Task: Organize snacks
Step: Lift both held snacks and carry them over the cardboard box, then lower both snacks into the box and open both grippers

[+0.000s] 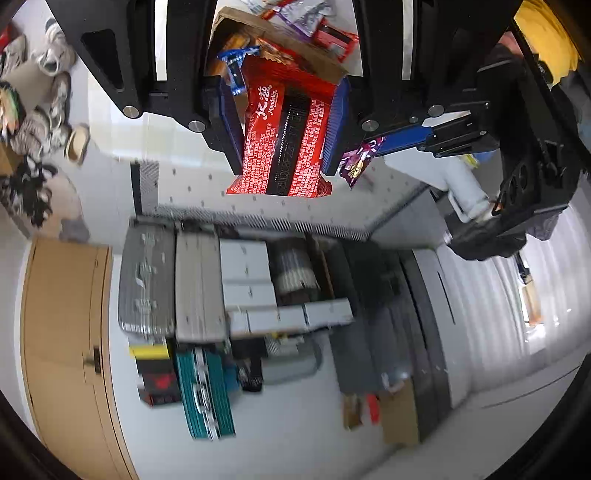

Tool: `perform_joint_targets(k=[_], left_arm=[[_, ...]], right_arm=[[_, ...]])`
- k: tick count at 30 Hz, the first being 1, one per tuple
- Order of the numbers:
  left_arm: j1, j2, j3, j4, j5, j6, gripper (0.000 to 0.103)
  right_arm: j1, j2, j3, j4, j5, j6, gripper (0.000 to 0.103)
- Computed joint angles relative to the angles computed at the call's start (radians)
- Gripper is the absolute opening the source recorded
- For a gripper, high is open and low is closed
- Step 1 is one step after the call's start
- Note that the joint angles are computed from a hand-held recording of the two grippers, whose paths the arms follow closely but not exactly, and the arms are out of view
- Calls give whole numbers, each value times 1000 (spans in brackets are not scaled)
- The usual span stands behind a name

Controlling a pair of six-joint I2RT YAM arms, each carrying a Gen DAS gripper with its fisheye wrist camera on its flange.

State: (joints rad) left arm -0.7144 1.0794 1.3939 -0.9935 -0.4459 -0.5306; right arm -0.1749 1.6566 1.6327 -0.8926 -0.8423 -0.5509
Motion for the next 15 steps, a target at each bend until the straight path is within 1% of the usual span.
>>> perform_joint_targets(k=[4,7,9,13,15], left_arm=[[128,67,-139,148,117,61,18],[186,112,-220,235,169,92,18],[225,157,-260,295,204,110,18],[281,236,-308,377,249,141,18],[306,285,-306,409,262,163,18]], right_arm=[[46,117,-21,99,83,41,42],[66,201,-24,143,130,41,41],[78,249,-16,163,155,43,41],[92,337,13,172,186,43,42],[98,371,26,174,194,42,42]])
